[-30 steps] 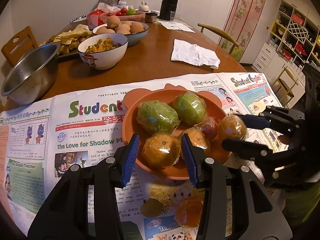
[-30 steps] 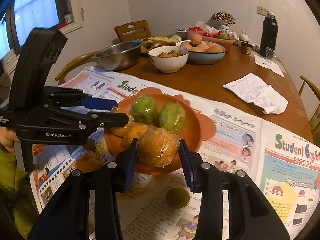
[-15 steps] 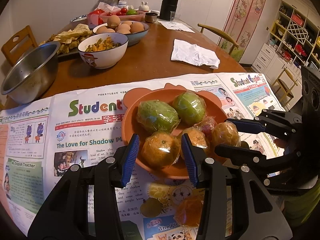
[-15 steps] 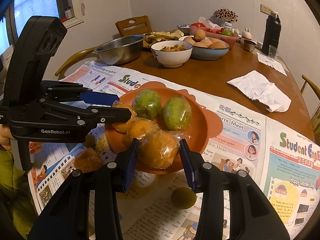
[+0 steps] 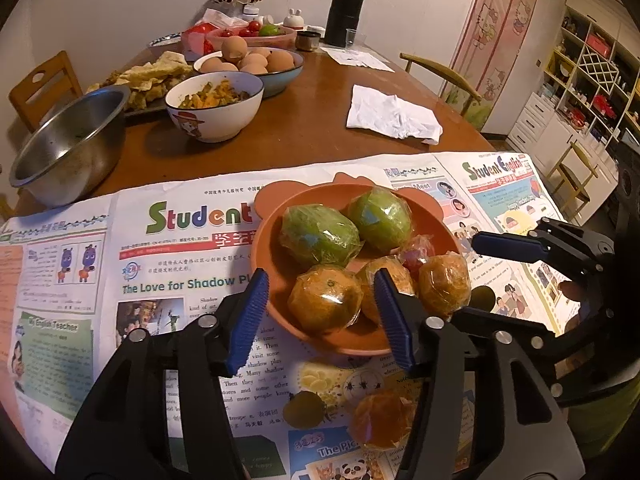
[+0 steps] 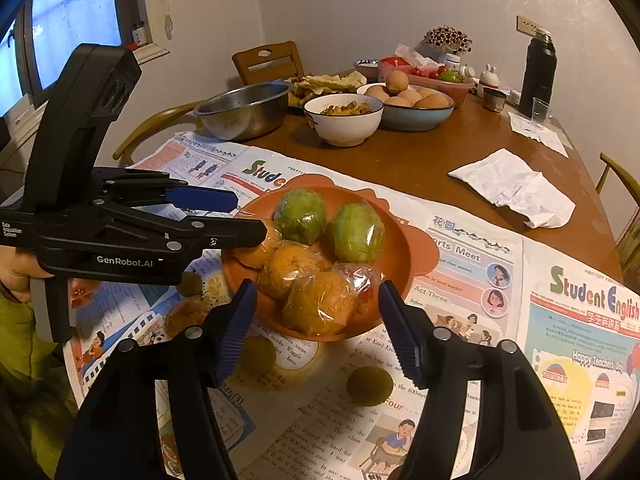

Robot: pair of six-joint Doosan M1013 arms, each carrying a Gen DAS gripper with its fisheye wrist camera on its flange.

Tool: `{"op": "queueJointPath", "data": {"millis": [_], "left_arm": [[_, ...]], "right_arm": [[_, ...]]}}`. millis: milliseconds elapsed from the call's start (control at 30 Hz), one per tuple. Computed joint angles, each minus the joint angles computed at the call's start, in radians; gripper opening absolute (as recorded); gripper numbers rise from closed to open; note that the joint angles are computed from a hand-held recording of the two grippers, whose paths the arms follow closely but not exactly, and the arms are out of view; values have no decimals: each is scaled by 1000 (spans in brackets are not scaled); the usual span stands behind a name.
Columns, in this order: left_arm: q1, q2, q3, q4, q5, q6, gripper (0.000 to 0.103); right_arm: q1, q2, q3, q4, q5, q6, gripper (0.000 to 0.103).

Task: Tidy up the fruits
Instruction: 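Lower both bagged oranges onto the plate and open both tools, then withdraw both open tools from the plate toward the remaining fruits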

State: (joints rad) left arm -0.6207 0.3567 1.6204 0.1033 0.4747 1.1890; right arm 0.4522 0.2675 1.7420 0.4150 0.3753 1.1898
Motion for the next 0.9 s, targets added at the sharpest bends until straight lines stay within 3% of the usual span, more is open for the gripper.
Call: {"op": "queueJointPath", "data": {"millis": [167, 500, 900], "left_arm": [[-2, -10, 9, 21, -7, -31, 54], [-8, -37, 30, 95, -35, -124, 73], [-18, -69, 54, 190, -61, -246, 92]], "right_arm": [[-1, -14, 13, -5, -19, 16, 69], [-9, -46, 41, -45, -63, 84, 78], [-9, -83, 72, -189, -112, 242, 86]]}}
